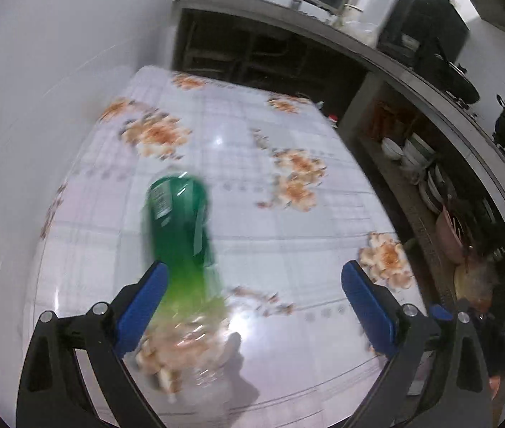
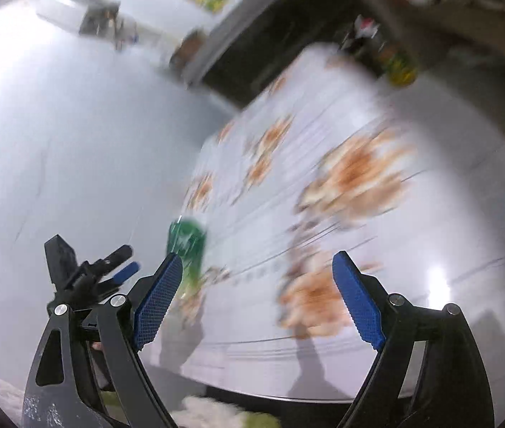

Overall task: Collect trash
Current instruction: 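Grasp the green plastic bottle with both tools together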

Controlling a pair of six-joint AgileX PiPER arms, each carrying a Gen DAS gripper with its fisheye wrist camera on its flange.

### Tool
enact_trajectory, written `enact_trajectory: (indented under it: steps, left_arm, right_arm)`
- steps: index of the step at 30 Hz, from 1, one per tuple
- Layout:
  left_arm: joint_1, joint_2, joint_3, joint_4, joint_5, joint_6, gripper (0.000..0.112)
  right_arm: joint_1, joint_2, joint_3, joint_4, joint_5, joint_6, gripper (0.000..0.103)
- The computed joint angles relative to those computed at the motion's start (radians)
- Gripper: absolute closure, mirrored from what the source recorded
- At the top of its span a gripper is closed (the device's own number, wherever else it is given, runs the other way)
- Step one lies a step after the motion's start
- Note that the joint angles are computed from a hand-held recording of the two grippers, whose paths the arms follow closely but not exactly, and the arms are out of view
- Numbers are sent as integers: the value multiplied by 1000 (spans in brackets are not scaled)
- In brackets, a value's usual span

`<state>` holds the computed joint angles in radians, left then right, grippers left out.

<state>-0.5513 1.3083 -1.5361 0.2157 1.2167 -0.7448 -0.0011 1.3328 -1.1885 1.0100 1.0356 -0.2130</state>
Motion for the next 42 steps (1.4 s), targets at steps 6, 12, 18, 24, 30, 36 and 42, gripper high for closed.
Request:
enact_trajectory:
  steps: [6,12,18,24,30,36,42]
  left_arm:
    - [81,-110,172,-31,-86,25,17]
    - [199,-122,288,-212,-191,155,40]
    - [185,-128,372,-201,-317,118,51]
    - [82,-81,352,-218,-362,128,51]
    - [20,-26,337,-344,-422,184,51]
    - [-67,42,299,-480,-447,294,49]
    - [-82,103,262,-610,-407,387,45]
  right_arm:
    - [187,145,-120,45,27,93,22]
    - [307,302,-267,80,66,179,28]
    - [363,422,-391,126,64,218,39]
    - [389,459,-399,100,44,262,46]
    - [320,346,-252,110,41,233,46]
    - [245,190,-52,132,49,201,44]
    - [233,109,42,138,34,200,43]
